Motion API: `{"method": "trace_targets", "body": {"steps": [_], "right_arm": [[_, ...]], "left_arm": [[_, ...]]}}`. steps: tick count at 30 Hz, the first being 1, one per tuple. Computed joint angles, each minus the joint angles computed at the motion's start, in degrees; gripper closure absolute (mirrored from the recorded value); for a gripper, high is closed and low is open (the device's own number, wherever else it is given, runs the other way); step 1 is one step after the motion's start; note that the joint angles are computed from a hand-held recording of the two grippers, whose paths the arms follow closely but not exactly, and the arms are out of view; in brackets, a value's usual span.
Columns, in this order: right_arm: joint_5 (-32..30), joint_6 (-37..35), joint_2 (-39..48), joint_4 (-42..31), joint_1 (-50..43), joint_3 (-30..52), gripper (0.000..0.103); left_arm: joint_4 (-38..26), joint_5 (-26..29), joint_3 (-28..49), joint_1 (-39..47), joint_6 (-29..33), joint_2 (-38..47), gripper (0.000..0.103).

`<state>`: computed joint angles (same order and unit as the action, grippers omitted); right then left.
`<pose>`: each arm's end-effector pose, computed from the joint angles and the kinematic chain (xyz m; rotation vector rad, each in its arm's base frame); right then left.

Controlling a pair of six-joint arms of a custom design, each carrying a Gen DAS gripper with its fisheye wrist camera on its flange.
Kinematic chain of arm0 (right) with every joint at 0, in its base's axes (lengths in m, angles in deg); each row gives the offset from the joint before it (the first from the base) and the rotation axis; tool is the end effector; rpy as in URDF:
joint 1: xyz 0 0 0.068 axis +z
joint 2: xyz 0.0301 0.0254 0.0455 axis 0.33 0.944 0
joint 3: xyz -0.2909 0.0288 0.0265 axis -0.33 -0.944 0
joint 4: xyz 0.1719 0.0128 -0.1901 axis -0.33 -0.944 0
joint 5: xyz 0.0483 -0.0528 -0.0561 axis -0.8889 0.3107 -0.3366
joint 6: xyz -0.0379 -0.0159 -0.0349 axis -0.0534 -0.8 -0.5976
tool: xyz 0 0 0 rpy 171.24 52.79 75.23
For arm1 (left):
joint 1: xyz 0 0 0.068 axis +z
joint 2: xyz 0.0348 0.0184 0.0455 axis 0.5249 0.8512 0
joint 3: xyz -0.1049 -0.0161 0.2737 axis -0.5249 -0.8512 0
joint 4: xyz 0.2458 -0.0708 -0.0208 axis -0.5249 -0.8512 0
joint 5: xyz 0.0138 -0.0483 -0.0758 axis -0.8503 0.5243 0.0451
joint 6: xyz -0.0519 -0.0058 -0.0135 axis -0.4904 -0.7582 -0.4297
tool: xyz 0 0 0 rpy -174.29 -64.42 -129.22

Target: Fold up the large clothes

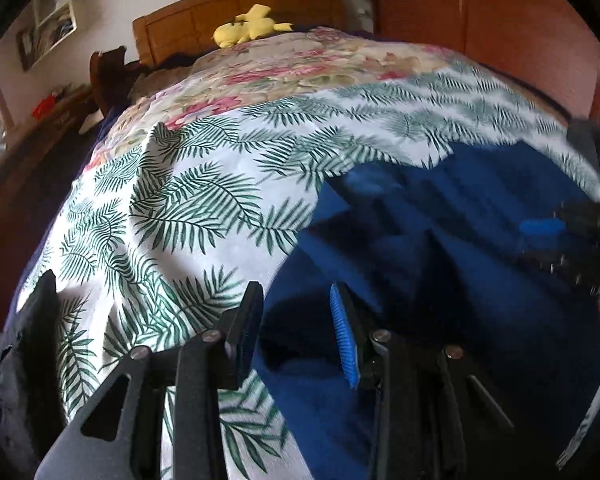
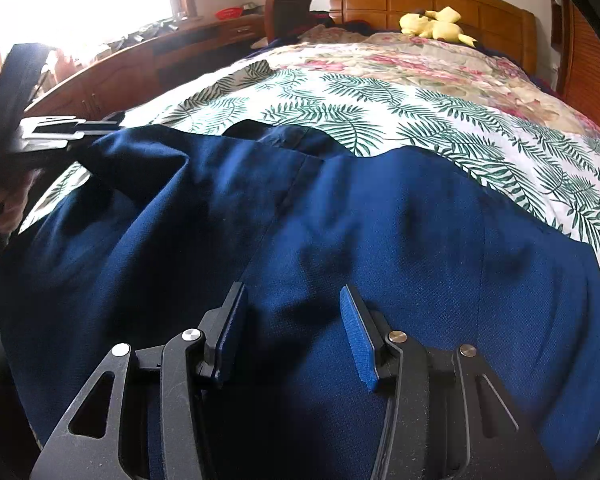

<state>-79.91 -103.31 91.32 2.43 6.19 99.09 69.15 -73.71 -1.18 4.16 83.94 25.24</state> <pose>0.2841 -0.0481 0.1388 -0.5622 2.3938 0.3449 0.3090 -0.1544 0.1838 0.4975 2.3746 -0.0251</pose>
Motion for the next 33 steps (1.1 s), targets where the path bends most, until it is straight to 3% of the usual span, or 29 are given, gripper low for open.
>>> {"method": "trace_targets", "body": {"steps": [5, 15, 17, 24, 26, 31, 33], "right_arm": [[0.03, 0.07, -0.12, 0.05, 0.05, -0.08, 0.054], [-0.03, 0.01, -0.08, 0.05, 0.04, -0.06, 0.054], [-0.01, 0.03, -0.09, 0.00, 0.05, -0.05, 0.054], [0.10, 0.13, -0.21, 0.11, 0.15, -0.18, 0.054], [0.10, 0.14, -0.19, 0.14, 0.15, -0.19, 0.054], [0.14, 0.20, -0.18, 0.19, 0.21, -0.22, 0.054], [0.14, 0.20, -0.18, 0.19, 0.21, -0.22, 0.054]], "left_arm": [[-1.09, -1.29, 0.69, -0.75, -0.31, 1.16, 0.070], [-0.97, 1.73, 1.80, 0.09, 0.81, 4.53, 0.071], [-2.67, 2.90, 3.07, 0.37, 1.17, 5.48, 0.079], [-7.39, 6.67, 7.27, 2.46, 2.32, 7.74, 0.092], [-6.50, 6.33, 6.83, 2.70, 1.92, 6.96, 0.101], [-0.39, 1.53, 4.25, 4.90, -3.43, 3.32, 0.102], [2.82, 2.56, 3.05, 6.52, -6.06, 1.89, 0.102]]}}
